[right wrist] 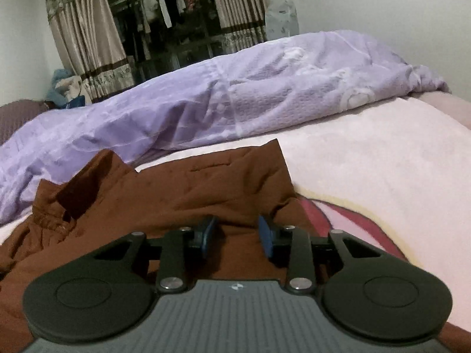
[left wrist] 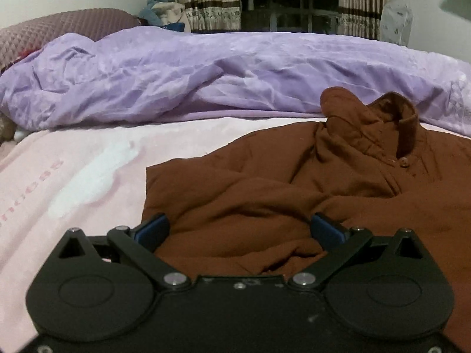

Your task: Fold large clothes

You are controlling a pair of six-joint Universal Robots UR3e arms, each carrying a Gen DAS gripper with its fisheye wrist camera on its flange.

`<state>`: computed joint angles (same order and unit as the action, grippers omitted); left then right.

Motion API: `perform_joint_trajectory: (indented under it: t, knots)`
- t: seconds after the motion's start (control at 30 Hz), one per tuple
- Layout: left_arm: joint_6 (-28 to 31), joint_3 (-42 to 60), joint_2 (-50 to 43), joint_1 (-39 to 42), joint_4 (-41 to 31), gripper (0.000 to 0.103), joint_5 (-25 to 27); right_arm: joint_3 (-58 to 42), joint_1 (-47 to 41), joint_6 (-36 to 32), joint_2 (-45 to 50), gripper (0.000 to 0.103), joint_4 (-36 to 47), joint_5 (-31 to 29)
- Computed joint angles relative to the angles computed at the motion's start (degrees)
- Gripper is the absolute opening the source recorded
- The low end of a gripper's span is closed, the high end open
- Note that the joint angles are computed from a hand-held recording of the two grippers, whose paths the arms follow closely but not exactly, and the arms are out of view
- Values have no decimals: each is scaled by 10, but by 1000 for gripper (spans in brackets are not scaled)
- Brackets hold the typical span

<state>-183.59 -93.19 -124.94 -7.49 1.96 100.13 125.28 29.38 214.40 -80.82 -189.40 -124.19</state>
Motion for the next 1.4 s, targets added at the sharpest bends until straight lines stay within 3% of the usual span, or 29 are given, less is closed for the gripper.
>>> perform_joint_trajectory:
  t: [0.2,0.27,0.4,0.47,0.53,0.6,0.63,0.7,0.77,0.8,0.9,0.93,1.03,1.07,1.13,1.17,1.23,1.4]
  knots:
    - [2,-6,2,3,8,103,-2,-8,18,-25,-2,61,9,-23]
    - [4,-14,6,1,15,103,2,-18,26,-22,4,74,18,-41]
    - [4,-19,8,-1,18,103,5,-32,43,-13,13,78,32,-72]
    - [-3,-34,24,0,20,103,2,-49,72,2,19,78,51,-115]
    - [-28,-97,66,5,91,103,-15,-78,123,-12,46,80,37,-173]
    - [-54,-157,96,17,193,103,-56,-109,164,-44,72,81,5,-194]
    - [-59,-173,103,18,230,103,-70,-125,181,-55,84,81,-22,-193]
    - [-62,-174,103,7,239,103,-61,-138,194,-66,94,83,-59,-161]
    - [-58,-168,74,-3,256,103,-51,-147,193,-84,101,93,-59,-119]
    - [-44,-155,63,-7,237,103,-51,-156,192,-88,106,92,-42,-110]
    - [-7,-63,21,-35,92,103,-1,-173,171,-85,108,92,41,-70]
    - [3,-35,10,-42,52,103,14,-172,161,-89,106,87,65,-65]
    - [17,-45,11,-35,85,103,14,-152,150,-45,83,84,112,-118]
    - [20,-46,7,-32,99,103,37,-139,146,-29,70,85,127,-138]
    - [-6,-29,-2,-18,83,103,83,-103,122,27,32,94,183,-173]
    - [-35,-39,9,9,70,103,55,-59,96,37,-2,98,156,-142]
    - [-89,-66,45,71,29,103,-48,41,22,52,-78,98,69,-26]
    - [-121,-70,55,106,-7,103,-93,76,-28,77,-123,98,103,-3]
